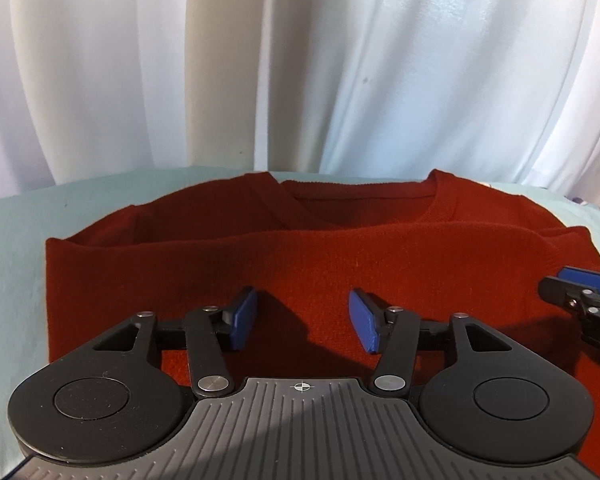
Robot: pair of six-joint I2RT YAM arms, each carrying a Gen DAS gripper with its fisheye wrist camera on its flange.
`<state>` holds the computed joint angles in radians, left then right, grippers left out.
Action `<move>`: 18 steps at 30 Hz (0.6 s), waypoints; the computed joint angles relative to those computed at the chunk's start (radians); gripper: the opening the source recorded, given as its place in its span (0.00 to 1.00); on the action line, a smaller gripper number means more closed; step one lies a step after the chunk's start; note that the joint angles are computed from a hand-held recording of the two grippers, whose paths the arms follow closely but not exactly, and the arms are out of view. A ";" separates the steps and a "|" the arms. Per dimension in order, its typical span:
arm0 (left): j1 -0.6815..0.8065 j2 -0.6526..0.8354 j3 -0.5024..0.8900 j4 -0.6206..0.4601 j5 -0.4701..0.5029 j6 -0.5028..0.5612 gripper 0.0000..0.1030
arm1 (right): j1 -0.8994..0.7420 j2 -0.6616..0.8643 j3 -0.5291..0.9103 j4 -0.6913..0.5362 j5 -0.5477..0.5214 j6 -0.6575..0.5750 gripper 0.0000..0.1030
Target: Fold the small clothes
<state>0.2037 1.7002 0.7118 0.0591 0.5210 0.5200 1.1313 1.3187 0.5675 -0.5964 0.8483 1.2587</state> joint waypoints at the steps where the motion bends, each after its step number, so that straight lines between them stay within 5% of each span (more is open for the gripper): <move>1: -0.001 -0.001 -0.002 0.003 -0.001 -0.001 0.56 | 0.013 0.002 -0.007 -0.006 0.008 0.018 0.26; 8: -0.020 -0.005 0.009 -0.017 -0.020 -0.026 0.62 | -0.025 0.016 -0.016 0.046 0.001 -0.043 0.27; 18: 0.053 -0.037 0.002 -0.083 0.005 0.032 0.62 | 0.032 -0.043 -0.034 -0.026 -0.017 0.040 0.27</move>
<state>0.2569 1.6628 0.7143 -0.0236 0.5262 0.5521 1.1629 1.2753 0.5332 -0.6228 0.8316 1.2989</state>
